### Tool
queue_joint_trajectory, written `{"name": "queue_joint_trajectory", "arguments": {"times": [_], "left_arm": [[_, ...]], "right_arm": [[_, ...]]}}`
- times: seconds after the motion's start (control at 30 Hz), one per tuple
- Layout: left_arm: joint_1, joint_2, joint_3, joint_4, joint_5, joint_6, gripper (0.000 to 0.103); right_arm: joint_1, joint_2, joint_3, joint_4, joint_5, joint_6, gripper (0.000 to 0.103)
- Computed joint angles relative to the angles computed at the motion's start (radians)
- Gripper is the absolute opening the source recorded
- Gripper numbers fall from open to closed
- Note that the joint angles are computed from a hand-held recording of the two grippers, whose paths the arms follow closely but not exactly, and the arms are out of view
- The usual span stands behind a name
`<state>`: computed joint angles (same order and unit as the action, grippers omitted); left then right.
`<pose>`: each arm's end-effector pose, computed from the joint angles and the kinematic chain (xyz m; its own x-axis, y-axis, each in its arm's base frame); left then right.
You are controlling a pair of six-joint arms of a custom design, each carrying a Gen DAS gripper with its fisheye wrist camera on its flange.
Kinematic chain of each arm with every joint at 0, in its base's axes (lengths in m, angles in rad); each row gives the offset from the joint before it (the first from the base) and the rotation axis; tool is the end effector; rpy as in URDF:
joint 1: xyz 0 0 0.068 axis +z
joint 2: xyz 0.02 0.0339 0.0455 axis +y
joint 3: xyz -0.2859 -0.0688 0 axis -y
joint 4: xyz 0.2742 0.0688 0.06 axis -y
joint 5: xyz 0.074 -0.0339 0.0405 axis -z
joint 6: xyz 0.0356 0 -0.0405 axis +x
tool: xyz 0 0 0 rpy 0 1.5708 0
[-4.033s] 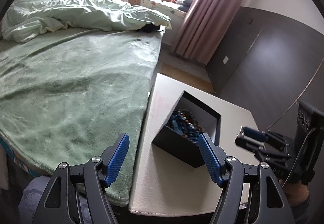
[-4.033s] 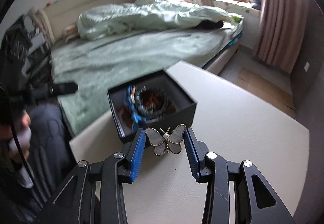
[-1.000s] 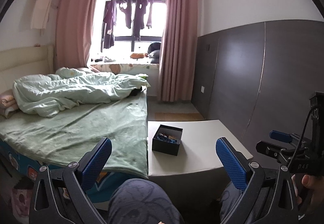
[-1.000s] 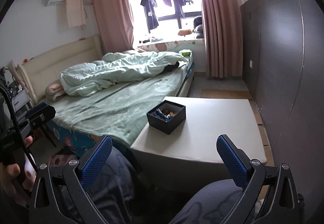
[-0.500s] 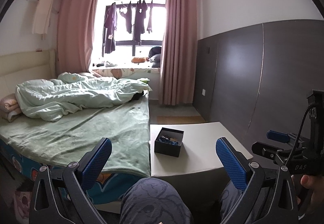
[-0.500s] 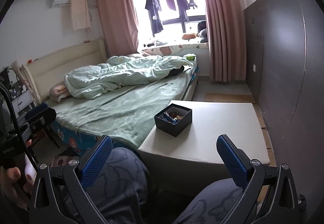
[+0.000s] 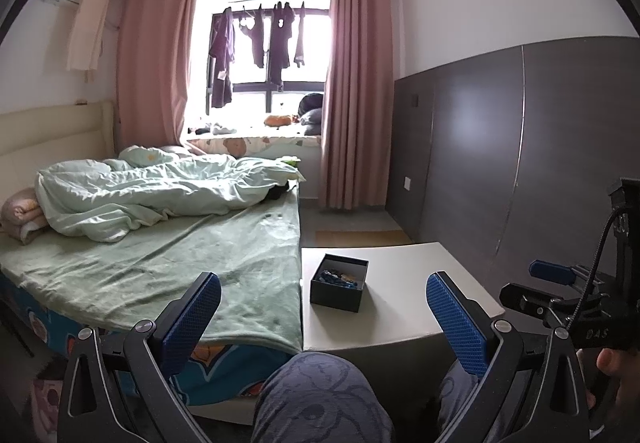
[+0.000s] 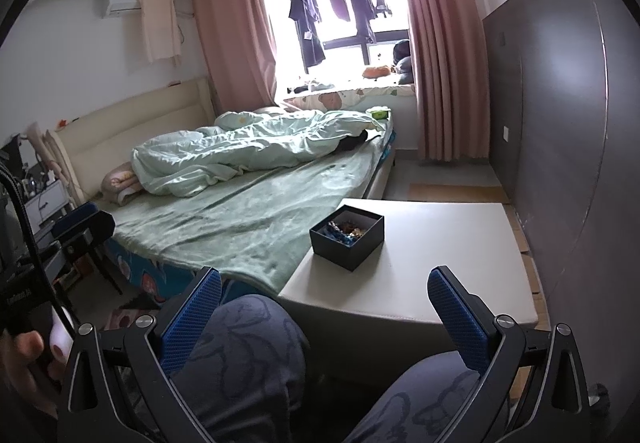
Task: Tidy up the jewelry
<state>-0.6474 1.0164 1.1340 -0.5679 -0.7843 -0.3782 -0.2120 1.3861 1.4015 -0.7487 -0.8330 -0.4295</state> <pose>0.1939 -0.1151 0.4052 -0.2930 -0.1062 -0.9502 -0.2028 0.9781 -0.0467 0.3120 -0.0402 0.3932 -0.4300 -0.1940 -0.8817 -0.6324 0.7617 0.1409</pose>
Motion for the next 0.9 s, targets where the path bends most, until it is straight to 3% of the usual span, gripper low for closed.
{"name": "queue_joint_trajectory", "arguments": {"times": [0.9], "left_arm": [[0.012,-0.02,-0.001,-0.011,-0.011,-0.005,0.103]], "right_arm": [[-0.011,0.017,0.015,0.005,0.001,0.028,0.103]]}}
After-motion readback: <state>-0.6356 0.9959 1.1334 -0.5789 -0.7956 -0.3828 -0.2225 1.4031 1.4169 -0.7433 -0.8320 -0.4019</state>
